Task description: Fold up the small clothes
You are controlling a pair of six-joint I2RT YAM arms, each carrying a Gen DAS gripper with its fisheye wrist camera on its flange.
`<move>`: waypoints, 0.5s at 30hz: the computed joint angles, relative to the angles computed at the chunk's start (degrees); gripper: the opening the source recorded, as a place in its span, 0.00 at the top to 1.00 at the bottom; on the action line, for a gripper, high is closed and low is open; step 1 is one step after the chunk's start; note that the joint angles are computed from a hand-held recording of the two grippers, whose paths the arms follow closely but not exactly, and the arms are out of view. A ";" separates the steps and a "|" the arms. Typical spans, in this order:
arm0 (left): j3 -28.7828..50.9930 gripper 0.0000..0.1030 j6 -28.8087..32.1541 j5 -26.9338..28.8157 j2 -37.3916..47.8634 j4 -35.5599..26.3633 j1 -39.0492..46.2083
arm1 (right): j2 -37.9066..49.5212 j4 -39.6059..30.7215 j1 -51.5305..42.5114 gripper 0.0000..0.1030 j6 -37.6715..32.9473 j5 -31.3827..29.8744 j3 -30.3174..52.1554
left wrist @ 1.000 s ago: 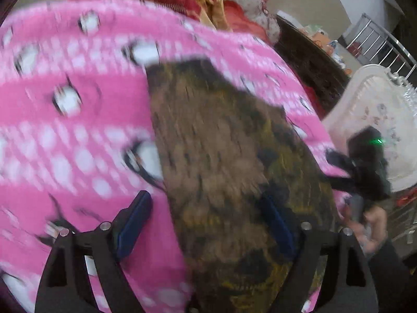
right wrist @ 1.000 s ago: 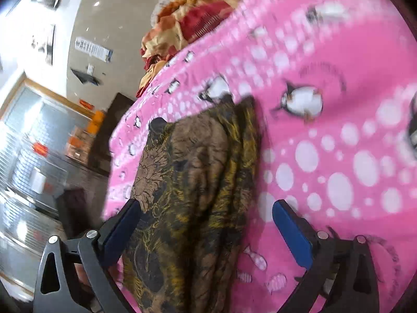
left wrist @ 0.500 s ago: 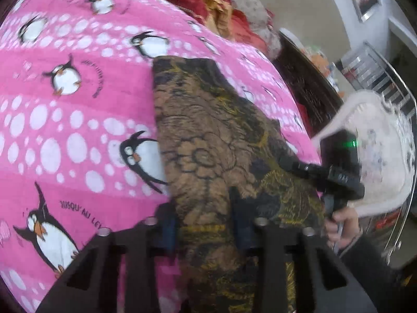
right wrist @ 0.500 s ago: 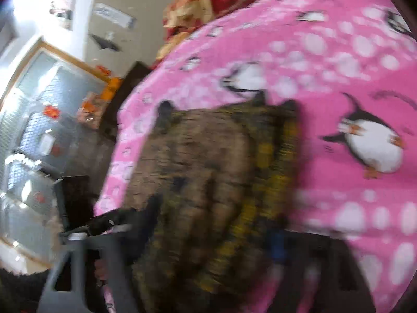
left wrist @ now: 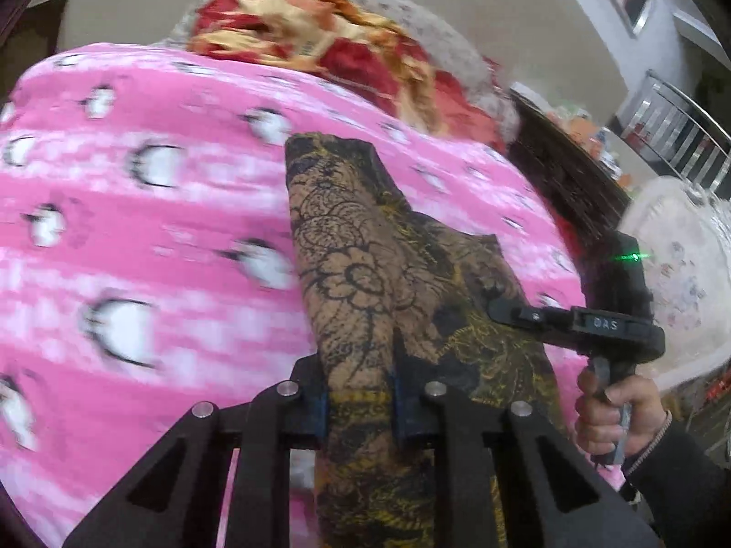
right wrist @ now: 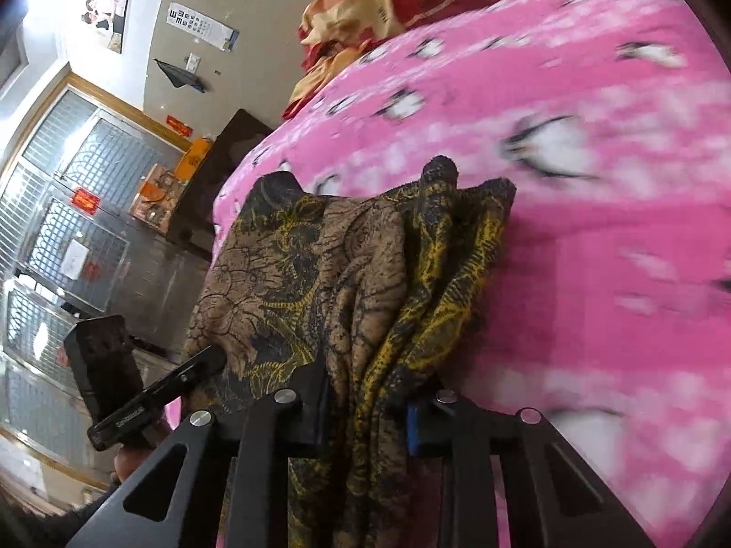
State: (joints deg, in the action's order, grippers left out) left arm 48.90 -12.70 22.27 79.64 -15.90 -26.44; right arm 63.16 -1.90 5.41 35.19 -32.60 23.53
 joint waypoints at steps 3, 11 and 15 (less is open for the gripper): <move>0.19 0.81 3.63 2.02 0.23 -2.17 6.95 | 9.26 8.18 7.12 0.74 4.13 3.46 3.77; -3.36 0.66 6.86 4.58 3.56 0.75 11.43 | 10.18 5.18 8.83 0.60 7.06 7.27 4.35; -4.46 0.60 7.37 2.01 -3.93 -1.48 12.12 | -2.51 -9.94 9.55 0.58 2.65 13.94 7.02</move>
